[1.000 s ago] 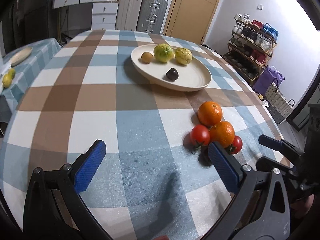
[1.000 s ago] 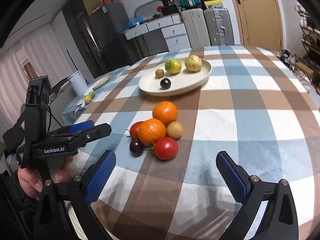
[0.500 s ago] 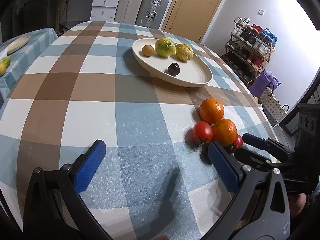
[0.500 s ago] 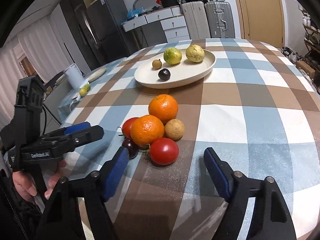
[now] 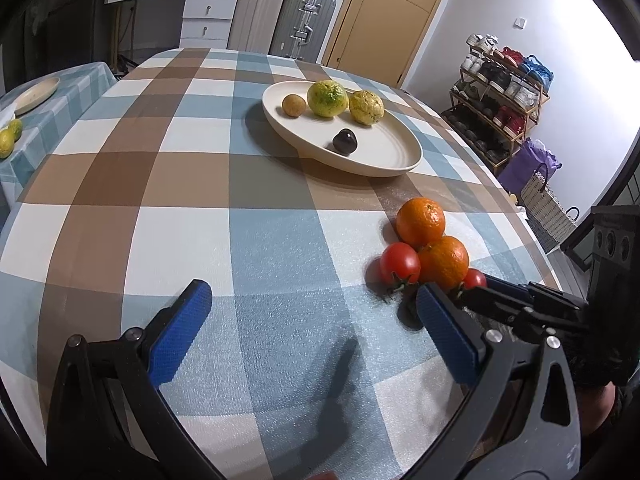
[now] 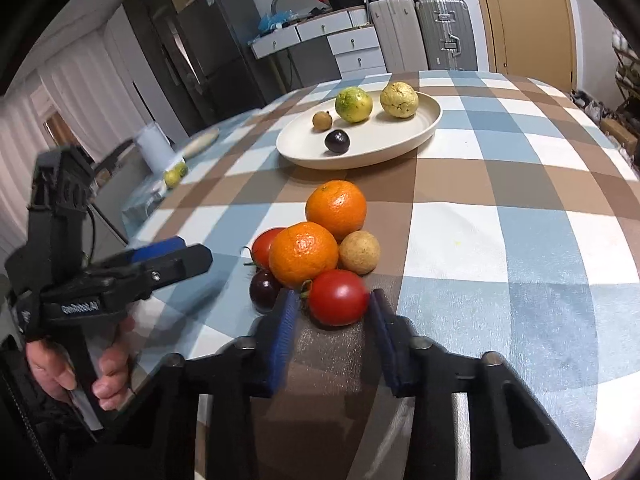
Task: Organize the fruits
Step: 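Grasp the red tomato with the right tool while the left tool grasps the dark plum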
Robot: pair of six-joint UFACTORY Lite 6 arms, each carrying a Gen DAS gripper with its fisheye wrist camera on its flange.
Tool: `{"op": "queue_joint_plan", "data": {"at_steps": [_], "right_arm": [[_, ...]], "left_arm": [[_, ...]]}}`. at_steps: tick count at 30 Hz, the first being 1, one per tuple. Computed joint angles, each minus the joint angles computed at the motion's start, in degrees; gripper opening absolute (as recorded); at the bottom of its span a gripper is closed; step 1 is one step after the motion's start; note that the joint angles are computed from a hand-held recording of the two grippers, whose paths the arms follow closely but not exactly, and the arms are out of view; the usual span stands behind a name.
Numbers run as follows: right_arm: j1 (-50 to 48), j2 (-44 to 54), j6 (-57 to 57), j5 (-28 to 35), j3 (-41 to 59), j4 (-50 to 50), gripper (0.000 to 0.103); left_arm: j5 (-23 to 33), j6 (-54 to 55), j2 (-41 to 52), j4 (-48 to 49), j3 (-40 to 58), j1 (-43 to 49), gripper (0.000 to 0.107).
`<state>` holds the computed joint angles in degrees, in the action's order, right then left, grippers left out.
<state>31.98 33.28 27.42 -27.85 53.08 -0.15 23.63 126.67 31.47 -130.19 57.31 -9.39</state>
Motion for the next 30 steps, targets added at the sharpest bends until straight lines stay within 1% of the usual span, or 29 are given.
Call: {"op": "queue_joint_plan", "data": {"at_steps": [2, 7, 11, 13, 14, 15, 19, 21, 23, 25, 28, 29, 30], "right_arm": [[-0.64, -0.92, 1.78, -1.73, -1.69, -1.13, 0.031], [-1.32, -1.0, 4.72, -3.79, -3.31, -4.19, 0.031], [-1.04, -2.19, 3.96, -5.56, -4.92, -3.26, 0.031], [-1.12, -3.1, 3.1, -6.46, -6.26, -1.57, 0.031], [-1.57, -3.39, 3.45, -6.6, -6.85, -1.46, 0.031], [-2.0, -3.61, 3.93, -6.86, -7.39, -1.84, 0.031], [-3.33, -5.68, 4.26, -10.19, -11.5, -1.82, 0.031], [-3.79, -6.41, 4.58, -11.52, -13.06, -2.28, 0.031], [-3.75, -7.34, 4.14, -12.9, -14.68, -1.76, 0.031], [-3.76, -7.38, 4.31, -13.3, -15.15, -1.85, 0.031], [-3.88, -7.44, 5.03, -15.07, -16.21, -2.75, 0.031], [-3.81, -7.62, 4.67, -15.43, -16.55, -2.46, 0.031], [-3.83, -7.82, 4.39, -15.81, -16.94, -2.37, 0.031]], "left_arm": [[0.0, 0.12, -0.22, 0.14, -0.2, -0.24, 0.102], [-0.47, 0.86, -0.81, -0.48, -0.67, -1.21, 0.102], [-1.21, 1.59, -1.44, -0.69, -1.0, -2.47, 0.102], [-2.04, -1.11, -1.15, 2.0, -0.29, -3.29, 0.102], [-2.49, -4.51, -0.57, 5.67, 0.66, -3.85, 0.102], [-2.83, -5.66, -0.43, 6.95, 0.9, -4.34, 0.102], [-4.8, -4.27, 0.32, 5.57, 1.74, -7.49, 0.102], [-5.78, -9.0, 1.6, 9.65, 3.55, -8.85, 0.102], [-5.87, -9.68, 1.89, 9.72, 4.34, -10.04, 0.102], [-7.66, -11.16, 2.81, 10.86, 6.1, -11.45, 0.102], [-9.88, -10.88, 3.88, 9.77, 7.77, -13.04, 0.096], [-10.63, -9.63, 4.03, 8.27, 8.01, -13.55, 0.095], [-11.26, -6.97, 4.0, 5.57, 7.99, -14.01, 0.091]]}}
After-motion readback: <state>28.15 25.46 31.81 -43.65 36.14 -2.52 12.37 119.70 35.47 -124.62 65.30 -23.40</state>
